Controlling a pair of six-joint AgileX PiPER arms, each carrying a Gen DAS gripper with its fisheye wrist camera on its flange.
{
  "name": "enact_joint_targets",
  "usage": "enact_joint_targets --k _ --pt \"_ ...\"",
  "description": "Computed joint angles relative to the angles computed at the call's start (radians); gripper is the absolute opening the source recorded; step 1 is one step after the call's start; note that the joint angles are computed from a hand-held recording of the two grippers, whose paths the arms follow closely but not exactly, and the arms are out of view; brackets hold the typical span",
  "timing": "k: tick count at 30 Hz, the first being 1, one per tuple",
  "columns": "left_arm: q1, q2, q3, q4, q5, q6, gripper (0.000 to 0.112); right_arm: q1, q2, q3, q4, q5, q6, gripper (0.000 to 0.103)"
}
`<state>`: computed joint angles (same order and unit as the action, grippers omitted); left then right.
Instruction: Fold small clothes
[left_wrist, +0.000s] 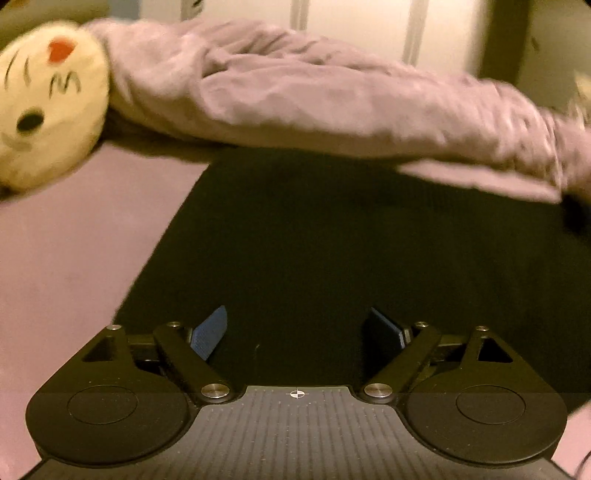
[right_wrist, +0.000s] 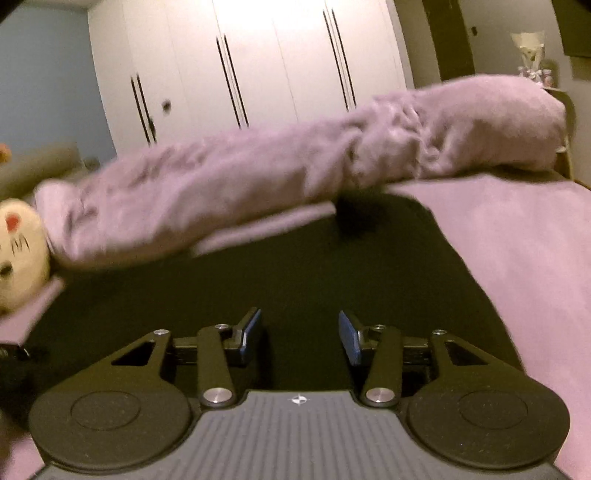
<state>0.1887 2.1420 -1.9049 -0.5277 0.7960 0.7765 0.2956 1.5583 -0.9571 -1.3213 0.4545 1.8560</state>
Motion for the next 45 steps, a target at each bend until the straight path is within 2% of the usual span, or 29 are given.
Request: enact_joint_targets --k 1,2,3,4,6,8,10,11,12,14,17,20,25,32,34,39,42,45 --pt "-0.003 -0.018 0.027 0.029 -0.029 0.017 0.089 0.003 -0.005 0.012 0.056 0.036 -0.053 0.033" --pt "-0.008 -0.025 0.035 0.074 -0.059 -0.005 0.089 0.002 -0.017 0.030 0.084 0.073 -0.084 0.015" --pt "-0.008 -0.029 0.028 0.136 -0.066 -0.068 0.089 -0.003 -0.041 0.055 0.088 0.105 -0.076 0.001" --pt "0.007 -0.021 -0.007 0.159 -0.032 -0.129 0.089 -0.011 -0.079 0.084 0.096 0.125 -0.049 0.001" --pt "0.061 0.004 -0.086 0.108 0.081 -0.187 0.089 -0.016 -0.157 0.134 0.105 0.146 0.014 0.002" --pt "0.110 -0.004 -0.084 0.059 0.140 -0.206 0.089 -0.005 -0.219 0.169 0.125 0.184 0.041 0.003" --pt "0.134 -0.041 -0.016 0.052 0.136 -0.192 0.090 0.000 -0.262 0.201 0.165 0.198 0.075 0.016" --pt "0.143 -0.059 0.020 0.052 0.132 -0.183 0.090 0.002 -0.265 0.193 0.218 0.228 0.048 0.037" --pt "0.151 -0.078 0.058 0.049 0.127 -0.174 0.090 -0.005 -0.280 0.206 0.232 0.223 0.057 0.039" --pt "0.168 -0.092 0.086 0.046 0.170 -0.188 0.090 -0.017 -0.331 0.252 0.258 0.174 0.091 0.039" --pt "0.184 -0.107 0.112 0.023 0.200 -0.207 0.091 -0.049 -0.370 0.277 0.351 0.080 0.029 0.039" --pt "0.179 -0.120 0.117 0.031 0.210 -0.225 0.091 -0.059 -0.346 0.257 0.432 0.062 -0.095 0.040" --pt "0.184 -0.144 0.142 0.004 0.243 -0.232 0.091 -0.124 -0.352 0.294 0.481 -0.037 -0.080 0.041" --pt "0.165 -0.171 0.195 0.024 0.221 -0.204 0.092 -0.032 -0.290 0.241 0.339 0.071 -0.160 0.040" --pt "0.163 -0.174 0.199 0.025 0.219 -0.210 0.093 -0.022 -0.284 0.239 0.321 0.076 -0.181 0.036" --pt "0.140 -0.165 0.181 0.052 0.215 -0.241 0.093 -0.019 -0.289 0.236 0.308 0.072 -0.218 0.015" --pt "0.135 -0.167 0.185 0.062 0.211 -0.250 0.093 0.006 -0.266 0.213 0.294 0.107 -0.239 0.014" --pt "0.130 -0.170 0.188 0.070 0.207 -0.255 0.093 0.000 -0.260 0.204 0.305 0.102 -0.257 0.014"
